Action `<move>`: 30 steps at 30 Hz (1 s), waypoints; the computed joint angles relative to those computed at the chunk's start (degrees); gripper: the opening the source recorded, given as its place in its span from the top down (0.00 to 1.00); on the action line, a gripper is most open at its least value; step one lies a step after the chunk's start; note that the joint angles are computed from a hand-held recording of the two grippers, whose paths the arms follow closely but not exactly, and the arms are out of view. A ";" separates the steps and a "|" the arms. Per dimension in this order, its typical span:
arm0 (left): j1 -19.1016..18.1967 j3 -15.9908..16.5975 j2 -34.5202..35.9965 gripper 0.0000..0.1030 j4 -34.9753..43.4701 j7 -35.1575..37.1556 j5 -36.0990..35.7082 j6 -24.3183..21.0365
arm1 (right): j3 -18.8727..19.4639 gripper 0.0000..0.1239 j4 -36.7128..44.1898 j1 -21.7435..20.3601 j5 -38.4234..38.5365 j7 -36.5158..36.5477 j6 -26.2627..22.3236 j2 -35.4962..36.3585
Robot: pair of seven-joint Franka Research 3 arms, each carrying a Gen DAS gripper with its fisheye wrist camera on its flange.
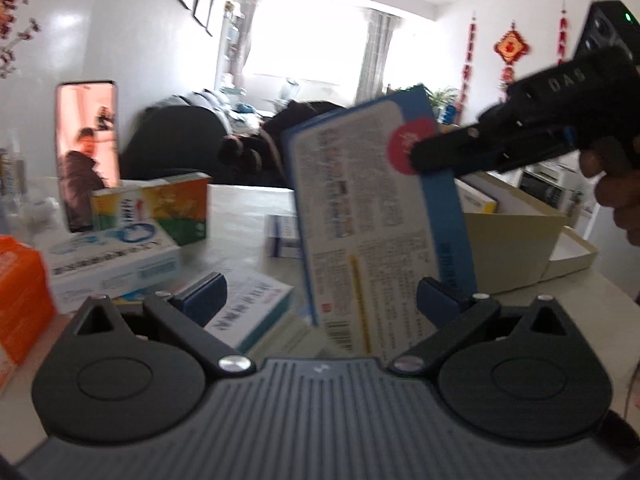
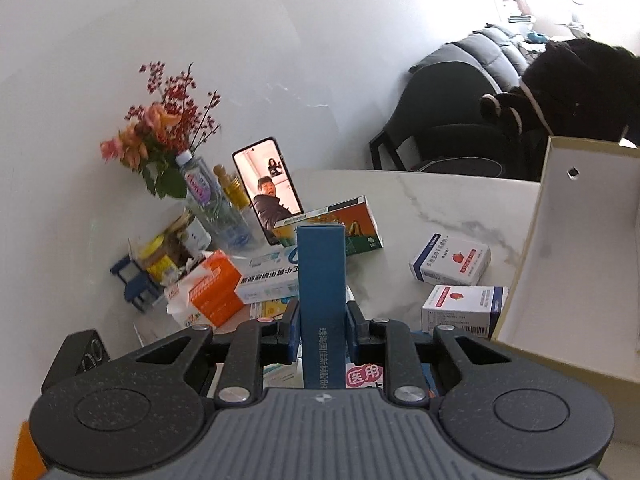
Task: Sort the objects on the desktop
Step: 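Carry the blue box over to the shoebox with the right gripper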
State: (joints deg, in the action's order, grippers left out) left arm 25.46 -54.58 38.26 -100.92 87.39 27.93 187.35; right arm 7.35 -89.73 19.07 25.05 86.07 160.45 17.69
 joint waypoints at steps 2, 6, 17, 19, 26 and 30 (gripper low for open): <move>1.69 -3.45 2.86 0.00 1.31 1.48 0.26 -2.43 | -1.01 0.80 1.47 0.60 -2.46 0.70 -1.63 0.54; 3.26 -8.05 6.98 0.00 3.18 5.92 -2.02 -6.08 | -1.41 0.80 5.48 0.08 -4.16 0.62 -6.86 2.06; 3.81 -12.96 10.87 0.00 3.92 17.38 -7.12 -9.10 | -3.41 0.80 27.02 1.32 -12.42 1.71 -27.03 12.16; 3.47 -13.12 11.24 0.00 4.30 18.91 -8.35 -9.39 | -3.57 0.79 30.99 1.48 -12.94 2.48 -29.35 14.49; 2.95 -13.50 11.60 0.00 4.81 23.58 -12.97 -10.62 | -2.77 0.77 38.75 0.83 -11.11 4.62 -32.39 19.96; 2.45 -13.09 11.31 0.00 4.98 25.75 -15.63 -11.04 | -2.40 0.76 42.81 0.48 -10.02 5.77 -35.04 22.84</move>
